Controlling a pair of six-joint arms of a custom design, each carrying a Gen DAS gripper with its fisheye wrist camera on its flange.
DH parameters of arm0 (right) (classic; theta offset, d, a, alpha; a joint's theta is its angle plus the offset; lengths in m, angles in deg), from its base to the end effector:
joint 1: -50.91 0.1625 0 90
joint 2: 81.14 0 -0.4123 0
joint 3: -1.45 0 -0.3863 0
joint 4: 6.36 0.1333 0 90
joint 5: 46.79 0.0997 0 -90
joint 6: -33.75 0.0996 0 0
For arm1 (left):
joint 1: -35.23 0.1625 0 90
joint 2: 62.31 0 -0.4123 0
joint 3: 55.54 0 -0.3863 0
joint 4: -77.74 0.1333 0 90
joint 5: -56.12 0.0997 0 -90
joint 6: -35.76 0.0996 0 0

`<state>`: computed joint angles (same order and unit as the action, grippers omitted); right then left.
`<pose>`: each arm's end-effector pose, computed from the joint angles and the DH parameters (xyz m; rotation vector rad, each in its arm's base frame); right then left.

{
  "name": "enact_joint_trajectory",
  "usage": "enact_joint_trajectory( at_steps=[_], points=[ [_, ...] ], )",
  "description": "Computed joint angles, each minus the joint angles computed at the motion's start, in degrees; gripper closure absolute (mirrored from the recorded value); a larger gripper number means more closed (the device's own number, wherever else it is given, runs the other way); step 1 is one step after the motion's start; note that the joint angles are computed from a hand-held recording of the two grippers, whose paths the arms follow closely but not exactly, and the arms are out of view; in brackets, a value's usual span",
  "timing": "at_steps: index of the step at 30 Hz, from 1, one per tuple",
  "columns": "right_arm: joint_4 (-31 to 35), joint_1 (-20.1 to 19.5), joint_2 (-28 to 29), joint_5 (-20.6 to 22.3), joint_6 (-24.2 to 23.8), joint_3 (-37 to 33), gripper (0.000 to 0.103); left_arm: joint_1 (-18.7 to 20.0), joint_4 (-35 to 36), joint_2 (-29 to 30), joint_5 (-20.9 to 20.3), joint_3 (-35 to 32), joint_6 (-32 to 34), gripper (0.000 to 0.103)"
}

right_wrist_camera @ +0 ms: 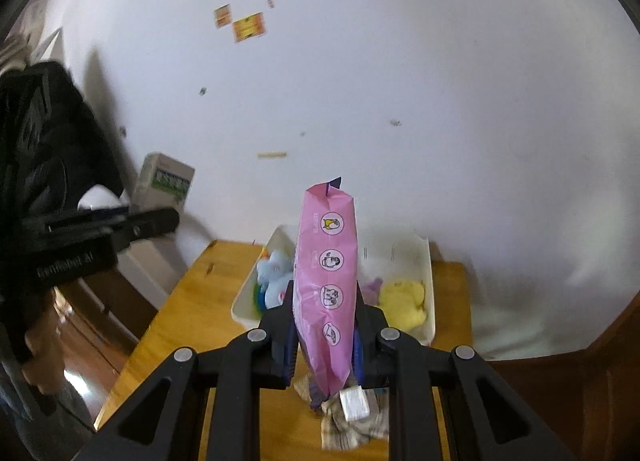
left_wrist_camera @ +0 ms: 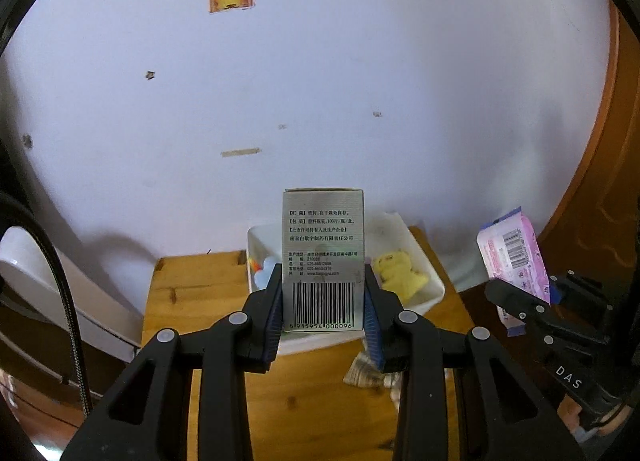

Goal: Organize objects
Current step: 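Carry the medicine box and wipe pack over the tray and open both grippers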

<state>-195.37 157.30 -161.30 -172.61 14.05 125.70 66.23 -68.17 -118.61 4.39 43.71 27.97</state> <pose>0.2050 -0.4310 0.3351 0.3388 -2.2641 1.1517 -0.4363 -0.4897 0.1885 1.0334 2.3940 -0.7447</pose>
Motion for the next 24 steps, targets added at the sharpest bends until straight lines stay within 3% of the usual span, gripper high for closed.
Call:
enact_joint_trajectory(
  at_steps=[11, 15, 24],
  points=[
    [6.53, -3.39, 7.9, -1.34, 2.63, -14.29, 0.08, 5.24, 3.71, 13.82, -3.25, -17.12, -0.25, 0.066],
    [8.62, -5.58, 10.55, -1.85, 3.74, -17.63, 0.08, 7.03, 5.57, 19.13, -2.42, -23.6, 0.08, 0.066],
    [10.7, -8.72, 15.2, -3.69, 4.3, -22.61, 0.08, 8.36, 8.11, 26.06, -0.58, -30.31, -0.58, 0.065]
  ],
)
